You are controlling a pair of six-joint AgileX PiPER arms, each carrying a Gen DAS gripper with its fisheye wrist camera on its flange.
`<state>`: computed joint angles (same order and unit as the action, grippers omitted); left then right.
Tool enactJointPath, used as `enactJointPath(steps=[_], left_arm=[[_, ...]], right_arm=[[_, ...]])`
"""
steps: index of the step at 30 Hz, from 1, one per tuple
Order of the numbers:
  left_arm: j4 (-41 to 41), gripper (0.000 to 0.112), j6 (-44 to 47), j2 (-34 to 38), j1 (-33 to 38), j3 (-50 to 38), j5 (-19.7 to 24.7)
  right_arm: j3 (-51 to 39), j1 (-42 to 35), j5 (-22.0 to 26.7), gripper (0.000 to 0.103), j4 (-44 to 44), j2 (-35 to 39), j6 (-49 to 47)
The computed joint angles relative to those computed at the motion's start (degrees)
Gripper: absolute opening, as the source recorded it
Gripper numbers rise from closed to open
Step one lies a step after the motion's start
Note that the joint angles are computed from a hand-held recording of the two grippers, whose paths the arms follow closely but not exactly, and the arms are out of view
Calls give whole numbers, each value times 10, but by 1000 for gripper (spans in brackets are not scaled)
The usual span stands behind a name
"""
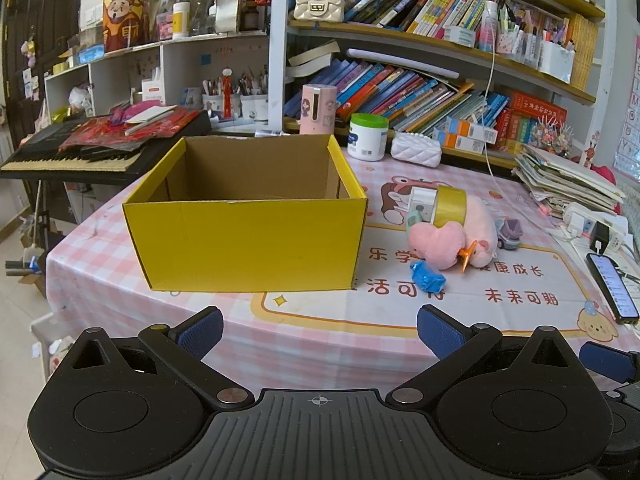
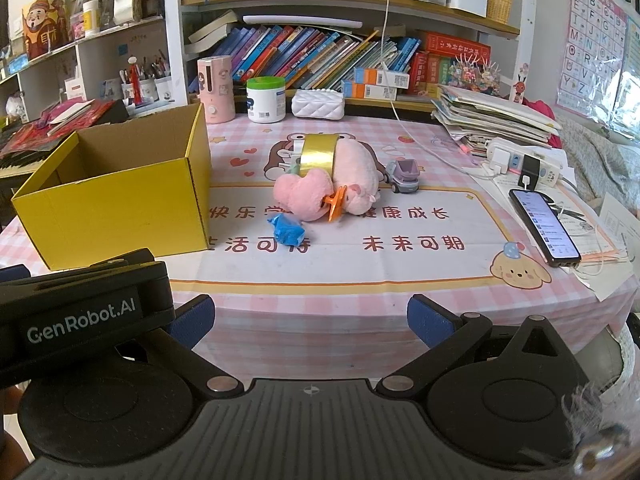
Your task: Organize objects
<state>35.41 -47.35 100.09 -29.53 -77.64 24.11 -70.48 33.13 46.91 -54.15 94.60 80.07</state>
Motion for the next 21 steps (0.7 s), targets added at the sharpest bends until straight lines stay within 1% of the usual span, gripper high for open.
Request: enactJointPath(steps=[9, 15, 21], left_arm=[[-8, 103, 11, 4, 7, -5, -4], [-33, 103, 36, 23, 12, -36, 4], [-26, 103, 28, 54, 5, -81, 17]], right_arm=[[-9, -2, -2, 103, -3, 9, -2], [-21, -10, -5, 103, 3, 15, -18], [-33, -41, -37, 103, 6, 25, -49]])
